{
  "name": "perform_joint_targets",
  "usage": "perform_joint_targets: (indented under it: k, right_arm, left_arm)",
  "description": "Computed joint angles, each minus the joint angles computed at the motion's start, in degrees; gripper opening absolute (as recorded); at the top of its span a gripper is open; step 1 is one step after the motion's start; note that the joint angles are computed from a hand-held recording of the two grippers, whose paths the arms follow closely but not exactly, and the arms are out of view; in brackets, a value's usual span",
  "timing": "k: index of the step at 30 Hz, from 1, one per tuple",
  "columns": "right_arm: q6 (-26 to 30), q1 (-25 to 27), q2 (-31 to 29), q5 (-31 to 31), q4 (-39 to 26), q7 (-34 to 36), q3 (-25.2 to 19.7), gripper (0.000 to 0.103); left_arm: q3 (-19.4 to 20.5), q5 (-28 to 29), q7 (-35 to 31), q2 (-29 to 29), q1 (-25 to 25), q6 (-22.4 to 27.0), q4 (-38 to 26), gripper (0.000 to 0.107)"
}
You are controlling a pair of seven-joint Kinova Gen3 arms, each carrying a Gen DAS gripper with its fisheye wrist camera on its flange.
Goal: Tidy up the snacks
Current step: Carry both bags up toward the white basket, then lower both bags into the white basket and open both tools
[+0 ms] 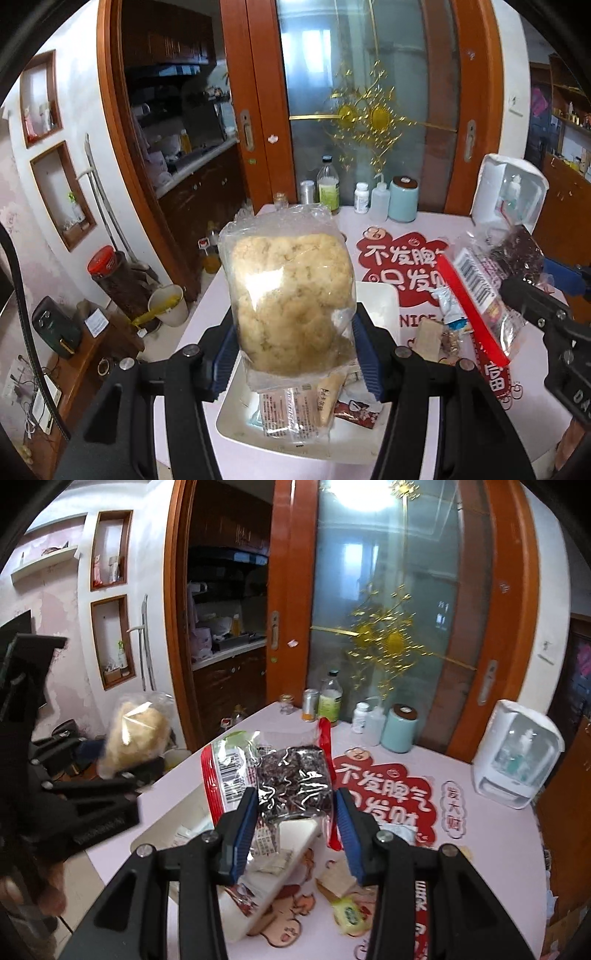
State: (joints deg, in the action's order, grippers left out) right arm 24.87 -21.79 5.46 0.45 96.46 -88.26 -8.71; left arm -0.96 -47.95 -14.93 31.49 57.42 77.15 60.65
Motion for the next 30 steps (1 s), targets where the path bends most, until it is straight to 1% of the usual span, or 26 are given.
perform_joint_targets:
  k: [5, 13, 16, 18, 19, 21, 22, 23, 27, 30]
  right_arm:
    - [6.1, -3.7, 6.8, 5.0, -8.1, -4.1, 1.0, 0.043]
    - [11.5, -9.3, 14.2, 12.0, -15.9, -9.8, 4.0, 0.043]
    - [13.2, -10.2, 16.6, 13.0, -18.4, -10.5, 4.5, 0.044]
    - [14.5, -9.6, 18.0, 12.1, -20.1, -9.8, 4.0, 0.045]
    - [14.9, -9.5, 18.7, 11.9, -20.8, -9.9, 4.2, 0.045]
    - [14.5, -9.4, 19.5, 11.6, -21.3, -9.9, 4.4, 0.045]
    - [14.1, -9.3, 19.6, 11.4, -21.3, -9.9, 4.5, 0.045]
    - [13.7, -9.0, 19.6, 11.2, -21.1, -9.9, 4.5, 0.045]
    - [13.7, -7.3, 19.3, 9.0, -20.6, -8.4, 3.7, 0.045]
    - [11.4, -5.9, 17.6, 7.5, -17.5, -7.4, 3.3, 0.045]
  left_arm:
    - [0.9, 5.0, -3.1, 0.8, -5.6, -4.7, 0.2, 0.056]
    - [-0.6, 8.8, -6.6, 2.9, -9.2, -8.6, -0.2, 0.056]
    - [-0.8, 10.6, -8.2, 4.2, -10.6, -9.0, -1.0, 0.056]
    - [-1.0, 11.8, -9.3, 5.3, -11.2, -8.5, -2.1, 0.057]
    - [-1.1, 12.5, -9.5, 5.9, -11.6, -8.2, -2.6, 0.060]
    - [-1.4, 13.9, -9.4, 6.2, -12.4, -8.8, -2.3, 0.071]
    - [-1.5, 14.7, -9.0, 6.1, -12.8, -9.4, -1.7, 0.079]
    - [-1.6, 15.1, -8.8, 5.9, -13.0, -10.2, -1.0, 0.081]
    - [-1.5, 16.6, -8.3, 5.2, -13.7, -12.1, 1.2, 0.082]
    - [-1.5, 16.6, -7.9, 4.7, -13.2, -13.0, 2.6, 0.084]
